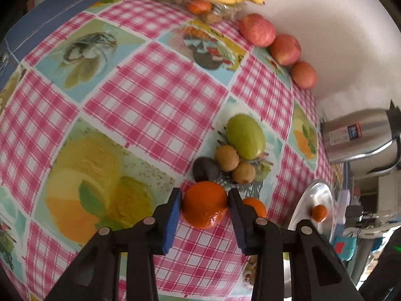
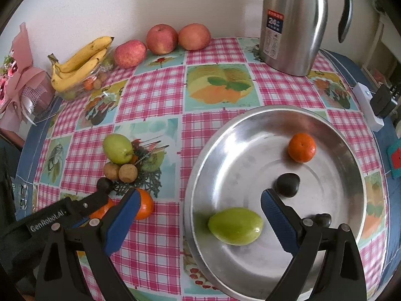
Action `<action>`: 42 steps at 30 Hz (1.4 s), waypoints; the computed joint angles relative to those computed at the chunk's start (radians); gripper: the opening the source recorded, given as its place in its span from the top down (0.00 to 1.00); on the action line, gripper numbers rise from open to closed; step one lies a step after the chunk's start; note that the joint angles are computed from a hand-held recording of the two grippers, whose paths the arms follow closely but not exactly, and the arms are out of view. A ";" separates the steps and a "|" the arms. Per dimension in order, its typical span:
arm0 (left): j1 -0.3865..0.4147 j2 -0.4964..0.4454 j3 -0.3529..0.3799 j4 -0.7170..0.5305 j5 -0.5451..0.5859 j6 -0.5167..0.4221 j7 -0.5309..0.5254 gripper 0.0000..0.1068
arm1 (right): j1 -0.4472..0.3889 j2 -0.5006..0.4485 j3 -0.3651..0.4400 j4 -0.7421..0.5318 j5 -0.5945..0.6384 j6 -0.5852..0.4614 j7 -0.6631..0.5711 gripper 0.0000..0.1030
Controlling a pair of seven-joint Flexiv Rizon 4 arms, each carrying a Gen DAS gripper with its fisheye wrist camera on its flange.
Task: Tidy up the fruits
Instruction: 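Close the left tool around an orange beside the fruit cluster, then grasp another orange with the right tool while the left tool holds its orange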
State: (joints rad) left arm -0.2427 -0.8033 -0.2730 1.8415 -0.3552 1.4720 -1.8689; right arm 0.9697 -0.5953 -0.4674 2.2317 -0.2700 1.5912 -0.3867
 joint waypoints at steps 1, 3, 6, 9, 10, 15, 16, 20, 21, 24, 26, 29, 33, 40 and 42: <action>0.008 0.005 -0.005 0.010 -0.003 0.014 -0.002 0.62 | -0.008 -0.003 0.010 -0.004 0.000 0.013 -0.006 0.06; -0.003 0.018 0.020 0.022 -0.005 0.035 -0.027 0.62 | -0.029 -0.011 0.036 -0.015 0.005 0.034 -0.025 0.06; -0.009 0.041 0.053 0.053 -0.012 0.075 -0.078 0.62 | -0.054 -0.022 0.077 -0.036 0.015 0.053 -0.065 0.06; -0.004 0.056 0.068 0.079 -0.012 0.107 -0.120 0.62 | -0.092 -0.037 0.133 -0.060 0.039 0.098 -0.105 0.06; -0.002 0.061 0.070 0.085 -0.010 0.113 -0.131 0.62 | -0.097 -0.044 0.146 -0.068 0.049 0.115 -0.121 0.06; 0.032 0.067 0.045 0.108 0.005 0.148 -0.160 0.62 | -0.054 -0.068 0.132 -0.105 0.070 0.101 -0.200 0.07; 0.036 0.068 0.041 0.109 0.010 0.150 -0.161 0.62 | -0.042 -0.076 0.125 -0.115 0.069 0.091 -0.212 0.07; 0.046 0.064 0.032 0.108 0.022 0.147 -0.165 0.62 | -0.040 -0.093 0.132 -0.139 0.053 0.034 -0.235 0.08; 0.047 0.062 0.032 0.106 0.023 0.144 -0.167 0.62 | -0.041 -0.097 0.133 -0.142 0.045 0.023 -0.235 0.08; 0.050 0.057 0.030 0.101 0.024 0.133 -0.171 0.62 | -0.049 -0.109 0.139 -0.151 0.020 0.002 -0.228 0.13; 0.055 0.054 0.025 0.101 0.024 0.132 -0.172 0.62 | -0.057 -0.116 0.147 -0.157 0.006 -0.008 -0.221 0.13; 0.054 0.053 0.028 0.099 0.026 0.129 -0.174 0.62 | -0.054 -0.128 0.139 -0.162 -0.015 -0.012 -0.209 0.17; 0.056 0.050 0.026 0.097 0.029 0.129 -0.172 0.62 | -0.046 -0.133 0.127 -0.163 -0.039 -0.024 -0.197 0.30; 0.060 0.046 0.022 0.092 0.034 0.124 -0.162 0.62 | -0.055 -0.137 0.127 -0.163 -0.065 -0.022 -0.178 0.53; 0.060 0.045 0.021 0.091 0.034 0.123 -0.160 0.62 | -0.059 -0.137 0.130 -0.162 -0.064 -0.016 -0.177 0.57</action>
State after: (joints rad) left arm -0.1827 -0.7585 -0.2516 1.9321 -0.3215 1.5955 -2.0290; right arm 0.9103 -0.7320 -0.3371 2.0701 -0.3345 1.5755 -0.5636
